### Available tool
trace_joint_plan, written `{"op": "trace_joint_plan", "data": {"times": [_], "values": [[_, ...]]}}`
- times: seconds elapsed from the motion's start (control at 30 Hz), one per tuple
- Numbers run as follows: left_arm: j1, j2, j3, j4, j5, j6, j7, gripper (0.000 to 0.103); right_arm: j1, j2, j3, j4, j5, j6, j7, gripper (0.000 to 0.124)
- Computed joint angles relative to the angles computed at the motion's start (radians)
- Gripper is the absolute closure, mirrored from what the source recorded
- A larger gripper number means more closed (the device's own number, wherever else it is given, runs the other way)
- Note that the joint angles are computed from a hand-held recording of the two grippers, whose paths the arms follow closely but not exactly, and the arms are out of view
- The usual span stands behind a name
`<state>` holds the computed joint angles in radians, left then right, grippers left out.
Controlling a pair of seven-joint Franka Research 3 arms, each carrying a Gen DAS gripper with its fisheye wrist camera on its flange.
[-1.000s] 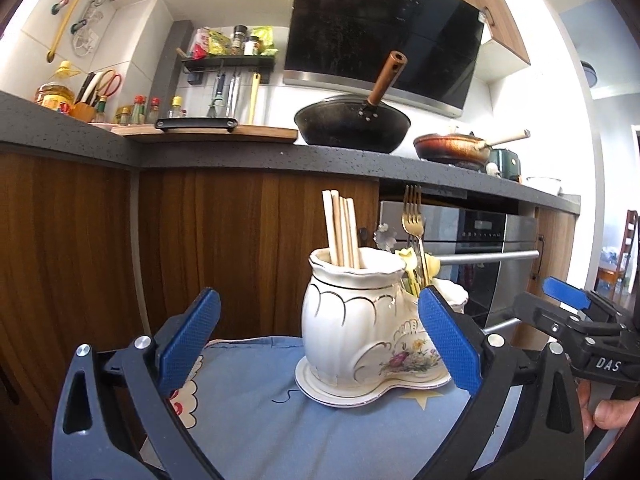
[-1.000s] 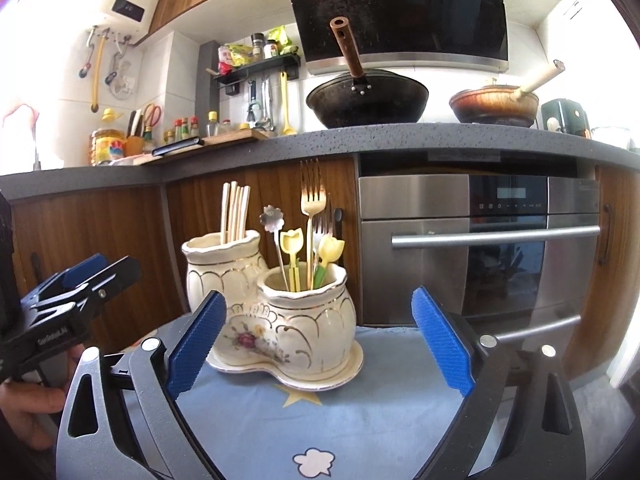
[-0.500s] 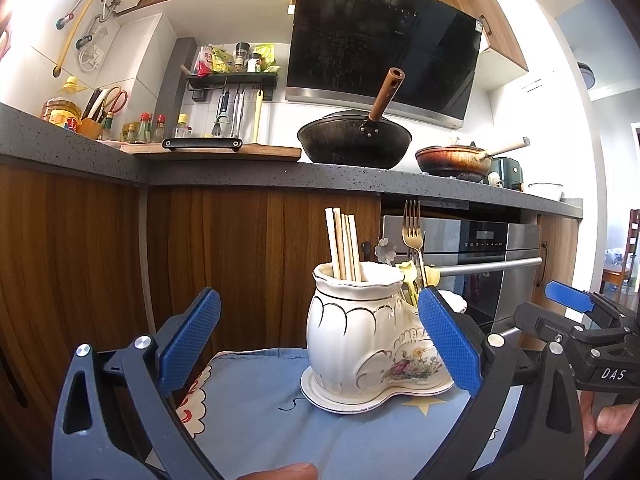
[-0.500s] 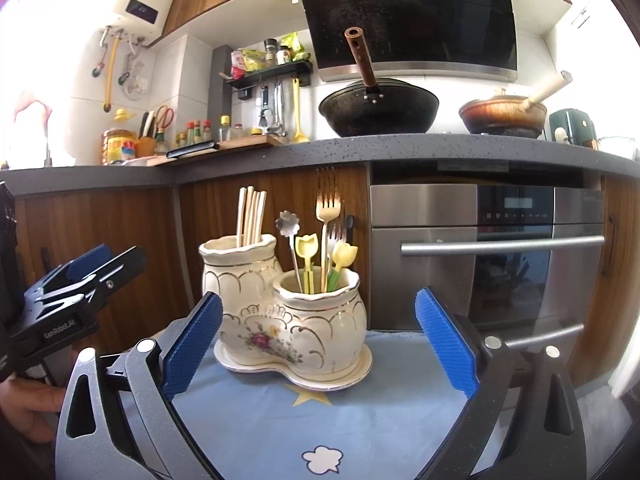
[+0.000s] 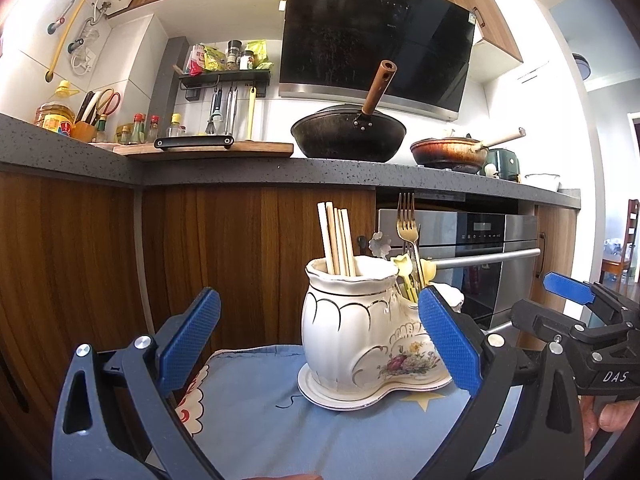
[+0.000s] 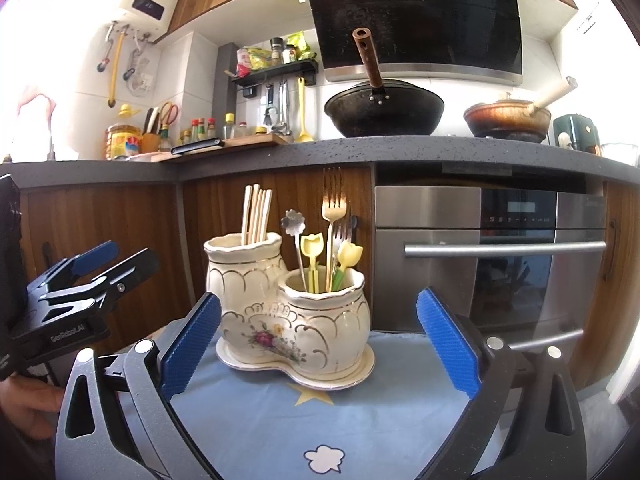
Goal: Organize utensils
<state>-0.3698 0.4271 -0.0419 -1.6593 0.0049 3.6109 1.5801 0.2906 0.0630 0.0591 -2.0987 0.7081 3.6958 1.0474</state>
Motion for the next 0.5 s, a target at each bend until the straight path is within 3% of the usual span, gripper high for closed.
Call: {"op": "trace_joint_plan", "data": {"times": [0.5], "values": [[-0.002,0.001,0.004,0.005,0.013,-0.018,-0.006,0.005,0.003,0.002,0.0,0.001,0.003,-0.003,-0.005,0.026]]}}
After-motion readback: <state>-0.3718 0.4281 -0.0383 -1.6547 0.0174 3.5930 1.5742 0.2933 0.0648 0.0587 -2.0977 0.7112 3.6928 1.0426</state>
